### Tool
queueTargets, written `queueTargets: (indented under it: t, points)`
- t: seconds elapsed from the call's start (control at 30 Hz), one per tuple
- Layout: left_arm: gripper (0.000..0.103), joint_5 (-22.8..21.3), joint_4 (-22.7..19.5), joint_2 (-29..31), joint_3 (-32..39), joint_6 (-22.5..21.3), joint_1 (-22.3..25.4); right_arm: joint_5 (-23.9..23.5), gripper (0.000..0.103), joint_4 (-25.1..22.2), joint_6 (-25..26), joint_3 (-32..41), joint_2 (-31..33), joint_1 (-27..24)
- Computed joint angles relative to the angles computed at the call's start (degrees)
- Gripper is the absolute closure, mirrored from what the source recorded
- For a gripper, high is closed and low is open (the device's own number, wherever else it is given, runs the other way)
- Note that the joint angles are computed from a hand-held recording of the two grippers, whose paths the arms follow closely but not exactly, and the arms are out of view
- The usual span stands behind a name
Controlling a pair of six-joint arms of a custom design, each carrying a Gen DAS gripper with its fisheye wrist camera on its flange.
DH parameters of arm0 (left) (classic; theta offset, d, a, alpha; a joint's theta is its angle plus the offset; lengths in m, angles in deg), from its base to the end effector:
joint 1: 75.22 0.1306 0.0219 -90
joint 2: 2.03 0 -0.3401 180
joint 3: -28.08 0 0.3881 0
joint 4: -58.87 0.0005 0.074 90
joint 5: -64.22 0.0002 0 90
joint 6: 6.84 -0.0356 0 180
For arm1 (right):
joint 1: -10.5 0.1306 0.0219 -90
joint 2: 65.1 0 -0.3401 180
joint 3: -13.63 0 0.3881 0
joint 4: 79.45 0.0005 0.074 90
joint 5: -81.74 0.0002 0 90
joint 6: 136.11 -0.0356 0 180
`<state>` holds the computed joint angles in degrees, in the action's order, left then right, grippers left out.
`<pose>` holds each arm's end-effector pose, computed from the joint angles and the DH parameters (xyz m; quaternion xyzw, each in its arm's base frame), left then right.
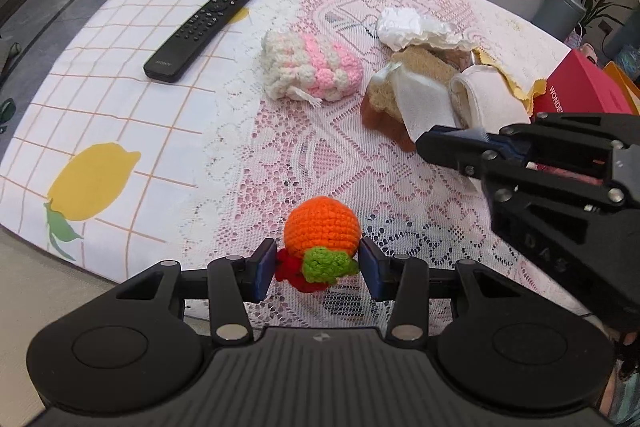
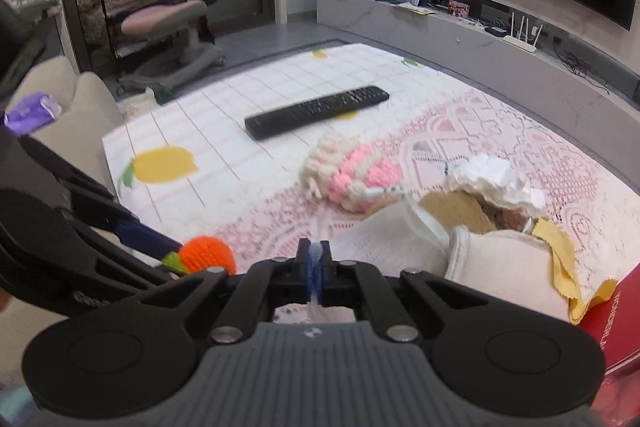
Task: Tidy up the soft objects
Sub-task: 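Grasp the white mesh bag with the right gripper while the left holds the fruit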
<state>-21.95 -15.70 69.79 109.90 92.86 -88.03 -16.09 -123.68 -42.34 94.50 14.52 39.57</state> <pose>0.3356 -0.0793 0.4221 0.0338 0.9744 -0.0749 0.2094 0.3723 0.2120 0.3990 -0.2847 0.8698 0.1482 0.3746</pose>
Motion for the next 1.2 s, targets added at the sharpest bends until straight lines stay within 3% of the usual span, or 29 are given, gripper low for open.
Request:
queueTargets:
  t: [0.23, 0.33, 0.53, 0.73, 0.83, 0.87, 0.9, 0.97, 1.03, 1.1, 1.2]
  points:
    - [0.052, -0.8, -1.1, -1.8, 0.6, 0.6, -0.2, -3.4, 0.103, -1.8, 0.0, 2.5, -2.0, 0.0]
    - [0.052, -0.9, -1.3, -2.4, 0.5, 0.9, -0.5, -7.7, 0.103, -3.9, -2.3, 4.5, -1.8, -1.2]
    - [0.052, -0.3, -1.4, -2.8, -0.6, 1.2, -1.5, -7.5, 0.103, -9.6, -4.1, 3.6, 0.2, -3.5]
    - [0.052, 0.5, -1.2, -2.5, -1.3, 1.2, -2.2, -4.8, 0.102, -8.4, -4.2, -0.9, -0.1, -4.9]
    - [0.052, 0.9, -0.9, -2.1, -1.0, 0.9, -2.4, -3.5, 0.095, -6.8, -3.4, -2.7, -1.2, -5.5]
    - [0.052, 1.1, -0.7, -1.8, -1.0, 0.9, -2.6, -3.3, 0.081, -6.8, -2.9, -2.9, -1.3, -5.7]
    - [0.052, 1.2, -0.6, -1.5, -0.9, 0.7, -2.7, -3.5, 0.061, -6.7, -2.5, -3.3, -1.5, -6.1]
    - [0.052, 1.3, -0.2, -1.1, -0.9, 0.7, -3.0, -4.6, 0.045, -5.9, -2.0, -4.2, -1.9, -7.0]
    - [0.052, 1.5, 0.1, -0.5, -1.0, 0.8, -3.3, -4.8, 0.043, -5.7, -1.4, -4.9, -2.1, -7.5]
    - [0.052, 1.8, 0.3, 0.0, -1.0, 0.8, -3.5, -4.8, 0.031, -5.3, -0.8, -5.4, -2.0, -7.8]
    - [0.052, 2.0, 0.4, 0.5, -1.0, 0.7, -3.8, -5.4, 0.026, -5.6, 0.3, -5.9, -1.6, -8.3]
